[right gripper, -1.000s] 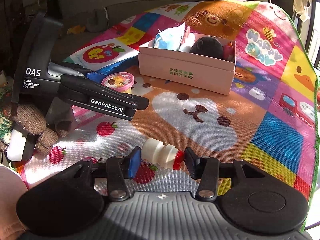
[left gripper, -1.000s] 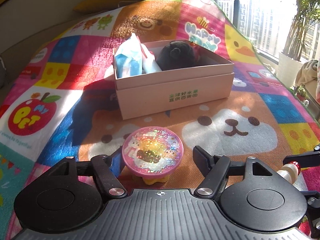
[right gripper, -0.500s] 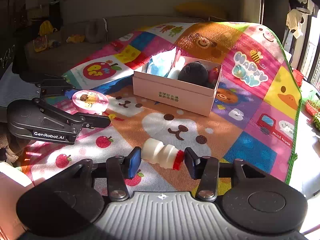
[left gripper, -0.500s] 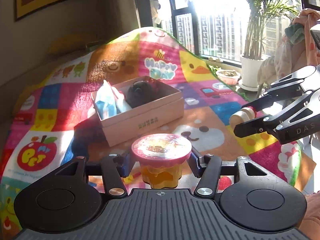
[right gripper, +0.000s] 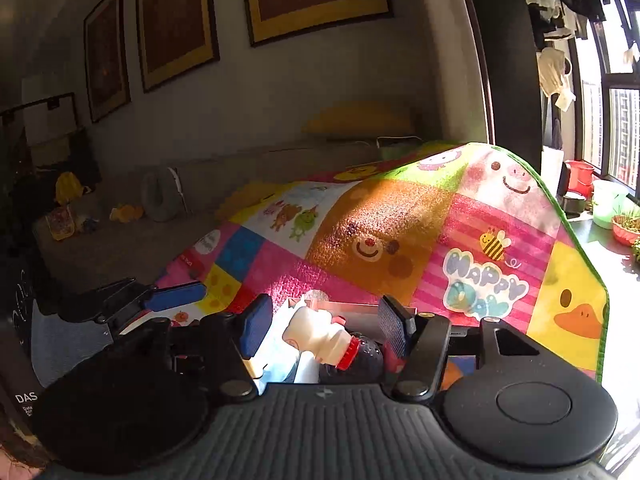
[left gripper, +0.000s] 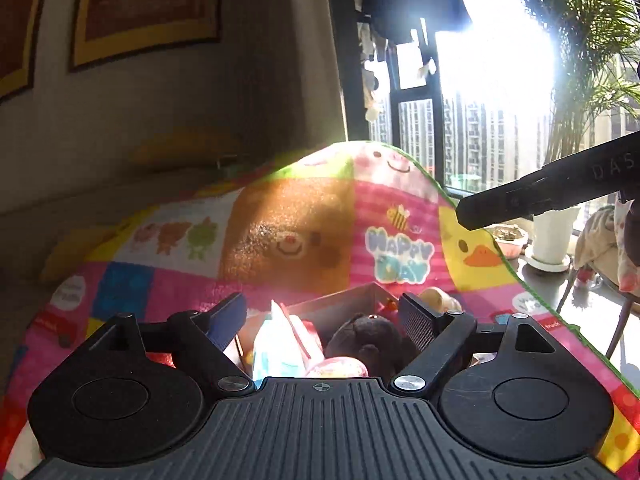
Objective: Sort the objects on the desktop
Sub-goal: 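Drop the bottle into the box with the right tool while the left drops the cup toy in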
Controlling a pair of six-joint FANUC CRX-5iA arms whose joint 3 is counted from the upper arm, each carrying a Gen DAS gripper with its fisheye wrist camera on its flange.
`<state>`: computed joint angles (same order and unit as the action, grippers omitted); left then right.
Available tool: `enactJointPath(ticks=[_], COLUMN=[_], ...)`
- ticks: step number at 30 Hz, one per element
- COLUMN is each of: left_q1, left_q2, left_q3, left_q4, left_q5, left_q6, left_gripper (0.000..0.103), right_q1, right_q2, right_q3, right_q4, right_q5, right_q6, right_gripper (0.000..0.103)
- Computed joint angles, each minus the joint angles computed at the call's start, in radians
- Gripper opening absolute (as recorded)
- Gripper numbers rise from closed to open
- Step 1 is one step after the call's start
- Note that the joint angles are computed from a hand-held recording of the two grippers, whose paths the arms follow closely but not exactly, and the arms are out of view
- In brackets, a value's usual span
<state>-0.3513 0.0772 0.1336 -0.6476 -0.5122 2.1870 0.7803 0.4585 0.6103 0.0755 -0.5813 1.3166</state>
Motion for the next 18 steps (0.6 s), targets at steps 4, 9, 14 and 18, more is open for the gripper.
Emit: enactJointPath(ticks=[4,9,14,18], left_q1=[0.041,0.094,0.079,0.075], left_q2=[-0.02,-0.014,-0.031,-0.04], left_q3=[-0.082,-0.165,-0.177,-0.183], left_q4=[0.115,0.298,0.258,0.251], left_q5=[-0.04,-0.025,-0.045,-0.053], left_q6=[-0.114,-0.237,-0.167,-0.145], left_gripper=[0.095,0.095,0.098,0.1], right_q1=[-0.013,-0.013,0.014,0.029], right_q2=[0.053,0.128,0.141,0.211], right_q3=[0.022,0.062,0.05,0.18], right_q4=[0.026,0.068,0.082,0.034], right_q5=[-0.029,-0.112,-0.1,-0.223], right_q6=[-0.03,-0.105,-0.039,0.022], right_gripper=[0.062,0.062,0.062,0.05])
